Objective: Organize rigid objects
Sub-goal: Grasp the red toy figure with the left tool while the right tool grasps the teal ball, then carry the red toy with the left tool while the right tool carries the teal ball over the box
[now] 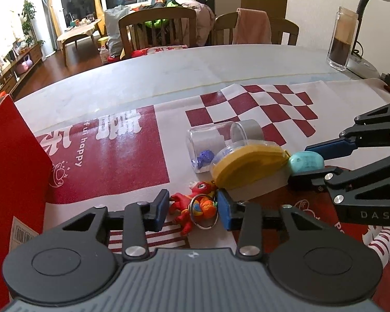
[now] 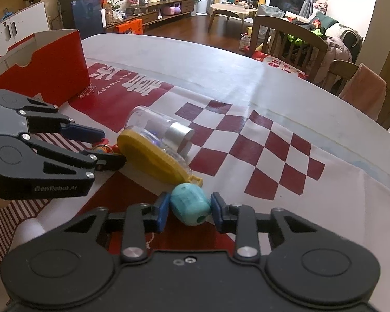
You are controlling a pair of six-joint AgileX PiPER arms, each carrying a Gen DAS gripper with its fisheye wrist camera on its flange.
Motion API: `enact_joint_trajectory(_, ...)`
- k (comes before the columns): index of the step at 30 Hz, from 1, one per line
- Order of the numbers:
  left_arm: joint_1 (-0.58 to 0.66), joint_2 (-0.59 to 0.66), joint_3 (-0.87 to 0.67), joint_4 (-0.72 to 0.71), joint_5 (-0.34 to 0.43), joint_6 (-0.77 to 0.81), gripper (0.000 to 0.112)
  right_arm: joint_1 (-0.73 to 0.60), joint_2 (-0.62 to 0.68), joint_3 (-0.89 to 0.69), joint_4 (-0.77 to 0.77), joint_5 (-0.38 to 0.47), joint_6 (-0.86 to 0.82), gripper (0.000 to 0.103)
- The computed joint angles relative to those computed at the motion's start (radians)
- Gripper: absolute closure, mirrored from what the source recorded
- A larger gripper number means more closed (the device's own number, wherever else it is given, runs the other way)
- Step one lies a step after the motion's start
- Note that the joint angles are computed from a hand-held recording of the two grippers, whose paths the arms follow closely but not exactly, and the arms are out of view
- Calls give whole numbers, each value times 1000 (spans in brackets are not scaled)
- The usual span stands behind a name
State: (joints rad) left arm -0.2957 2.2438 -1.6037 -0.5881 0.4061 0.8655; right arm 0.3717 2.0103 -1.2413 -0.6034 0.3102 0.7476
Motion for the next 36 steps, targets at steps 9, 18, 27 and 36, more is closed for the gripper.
enact_joint_trajectory(9,19,-46,52,-13,20,-10,74,29,-57,60,-33,5,99,71)
enact_joint_trajectory(18,65,-142,175,-107,43,50,74,98,-171,137,-48,31,204,71)
enact_joint_trajectory(27,136,-256,274,-162,118,68,74,182,-266,174,-17,86,285,71)
enact_joint_trajectory(36,197,-356,306,-183,202,90,74,267,-303,117,-76,196,412,71)
